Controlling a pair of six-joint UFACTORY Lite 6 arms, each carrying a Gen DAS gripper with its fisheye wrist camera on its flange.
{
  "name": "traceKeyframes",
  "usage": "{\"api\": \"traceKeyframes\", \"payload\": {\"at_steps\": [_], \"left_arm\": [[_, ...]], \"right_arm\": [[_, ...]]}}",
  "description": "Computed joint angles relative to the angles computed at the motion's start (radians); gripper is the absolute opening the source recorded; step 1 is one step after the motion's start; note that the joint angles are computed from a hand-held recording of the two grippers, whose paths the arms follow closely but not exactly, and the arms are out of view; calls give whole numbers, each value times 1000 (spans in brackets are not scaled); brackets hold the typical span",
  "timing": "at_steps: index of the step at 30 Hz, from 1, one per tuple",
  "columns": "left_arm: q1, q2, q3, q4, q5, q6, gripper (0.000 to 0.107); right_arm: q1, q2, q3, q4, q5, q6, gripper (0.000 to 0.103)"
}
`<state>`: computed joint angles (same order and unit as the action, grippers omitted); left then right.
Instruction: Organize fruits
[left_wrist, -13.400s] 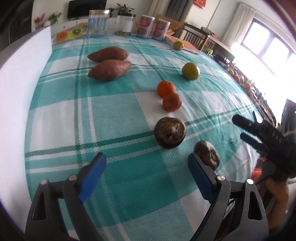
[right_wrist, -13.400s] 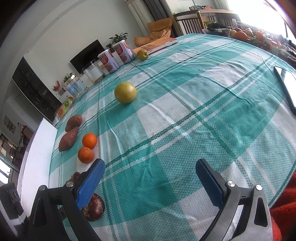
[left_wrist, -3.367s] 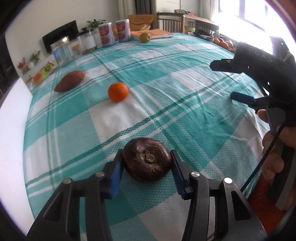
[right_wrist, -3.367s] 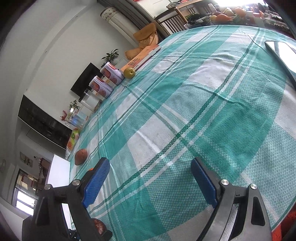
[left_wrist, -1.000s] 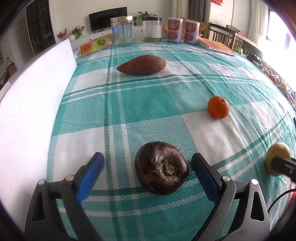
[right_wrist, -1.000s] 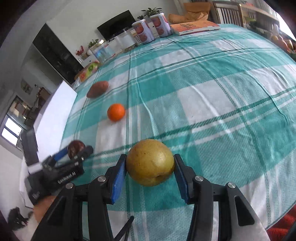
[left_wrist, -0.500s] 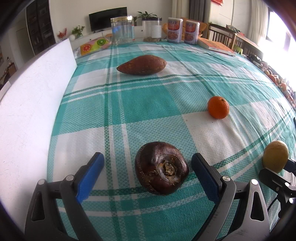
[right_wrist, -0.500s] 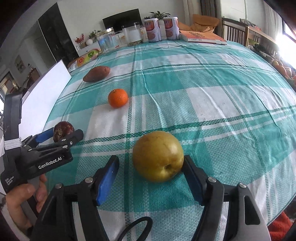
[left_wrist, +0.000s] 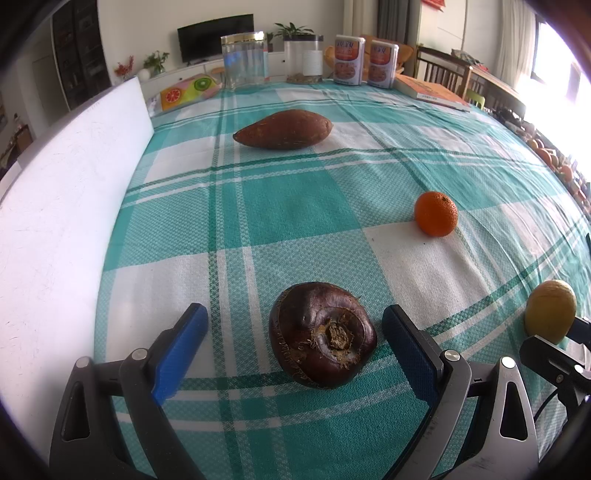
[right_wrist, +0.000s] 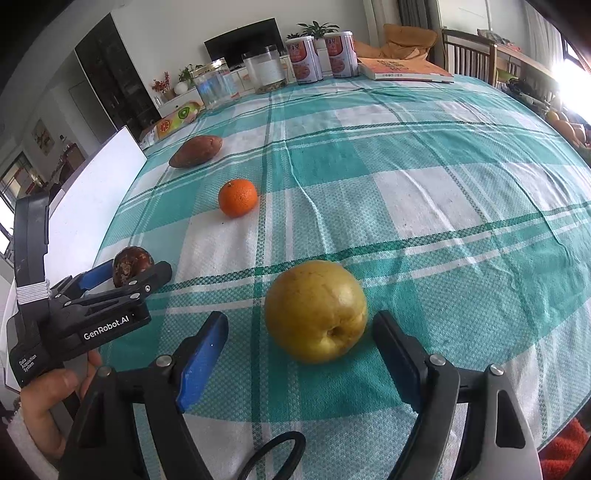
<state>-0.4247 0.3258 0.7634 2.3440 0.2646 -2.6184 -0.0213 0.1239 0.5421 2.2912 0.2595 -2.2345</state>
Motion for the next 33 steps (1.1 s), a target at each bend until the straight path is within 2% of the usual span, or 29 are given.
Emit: {"api": "traceKeyframes", "payload": {"at_steps": [10, 13, 15, 18, 20, 23, 33], "left_arm": [[0, 1, 0, 1, 0, 0, 97], [1, 1, 1, 6, -2, -6, 97], [13, -7, -7, 89, -14, -70, 96], [39, -32, -38, 311, -25, -254, 96], [41, -36, -44, 340, -23, -283, 96], [23, -31, -38, 214, -19, -154, 96], [19, -33, -38, 204, -19, -143, 96]], "right_arm": [[-3, -2, -4, -9, 6, 9, 81], [-35, -12, -16, -61, 43, 60, 80], [-99, -27, -34, -152, 117, 147, 81], [-200, -27, -47, -266, 219, 256, 81], [-233, -15, -42, -300, 252, 297, 81], [-223, -13, -38, -293, 241, 298, 81], [-132, -61, -60, -135, 140, 149, 81]]}}
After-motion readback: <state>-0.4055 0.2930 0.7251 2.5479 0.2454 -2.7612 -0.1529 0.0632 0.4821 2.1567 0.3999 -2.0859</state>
